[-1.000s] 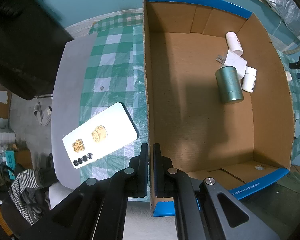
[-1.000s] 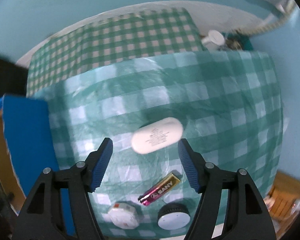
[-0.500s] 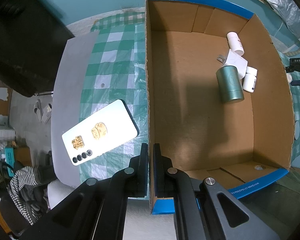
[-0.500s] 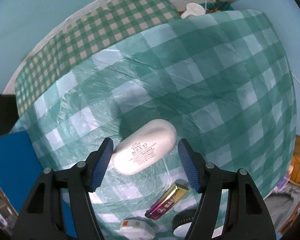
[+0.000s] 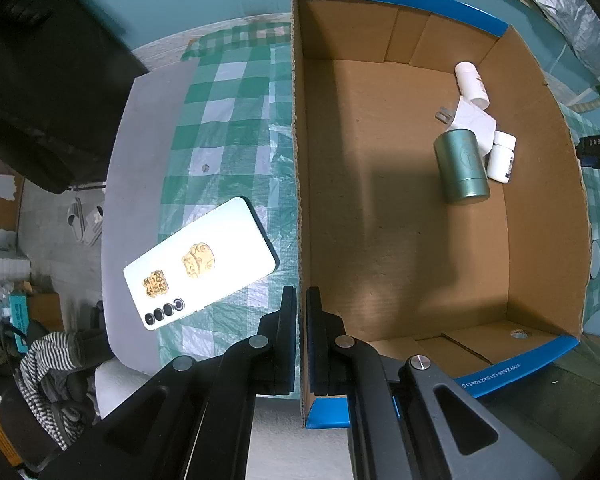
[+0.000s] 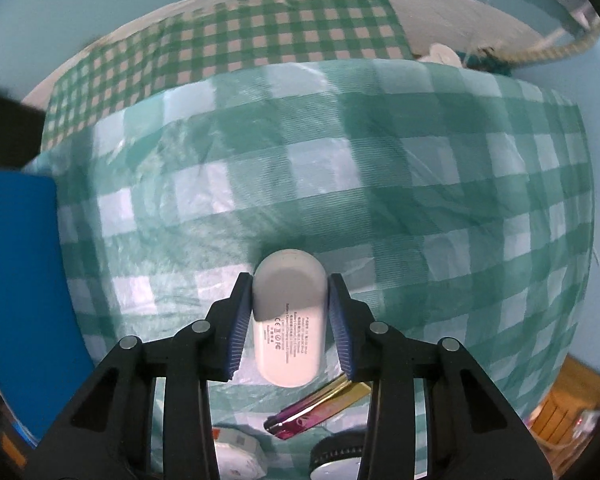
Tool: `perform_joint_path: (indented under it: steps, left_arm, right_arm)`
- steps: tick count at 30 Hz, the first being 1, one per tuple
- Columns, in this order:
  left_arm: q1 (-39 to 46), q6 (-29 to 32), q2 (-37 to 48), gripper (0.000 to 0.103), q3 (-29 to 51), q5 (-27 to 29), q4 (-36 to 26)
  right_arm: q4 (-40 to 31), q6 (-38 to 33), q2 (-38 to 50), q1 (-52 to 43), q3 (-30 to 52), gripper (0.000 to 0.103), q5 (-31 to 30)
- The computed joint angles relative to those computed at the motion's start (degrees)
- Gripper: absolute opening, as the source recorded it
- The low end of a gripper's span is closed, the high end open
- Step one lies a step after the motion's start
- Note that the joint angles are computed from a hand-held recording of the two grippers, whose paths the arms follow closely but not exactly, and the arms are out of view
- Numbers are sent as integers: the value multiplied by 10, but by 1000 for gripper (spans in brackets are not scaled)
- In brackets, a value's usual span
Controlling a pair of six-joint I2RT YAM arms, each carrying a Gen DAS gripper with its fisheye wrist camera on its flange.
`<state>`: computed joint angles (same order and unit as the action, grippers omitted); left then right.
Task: Organize rigid objects
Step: 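Move the right tool to the white oval case and grasp it, then carry the white oval case into the box and open the right tool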
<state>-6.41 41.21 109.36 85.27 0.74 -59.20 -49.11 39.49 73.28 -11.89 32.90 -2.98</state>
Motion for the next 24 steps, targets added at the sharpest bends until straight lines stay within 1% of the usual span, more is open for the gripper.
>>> perform_joint_path:
  steps: [3, 5, 10, 14, 15, 17, 24]
  left_arm:
    - [0, 0, 0, 4, 0, 0, 0]
    - [0, 0, 0, 4, 0, 1, 1]
    - [0, 1, 1, 4, 1, 0, 0]
    - [-2, 2, 3, 4, 5, 0, -2]
    - [-2, 2, 3, 4, 6, 0, -2]
    - [-3, 1, 4, 4, 6, 0, -3]
    - [-3, 1, 1, 4, 5, 0, -3]
  right_arm:
    - [-3, 0, -3, 28, 0, 37, 13]
    - [-10, 7, -8, 41, -2, 44, 19]
    - [-1, 21, -29, 62, -18, 45, 17]
    - [19, 25, -30, 65, -35, 44, 14]
    - [21, 27, -34, 73, -38, 44, 22]
    - [19, 31, -27, 88, -34, 38, 38]
    - [9, 40, -46, 117, -40, 37, 43]
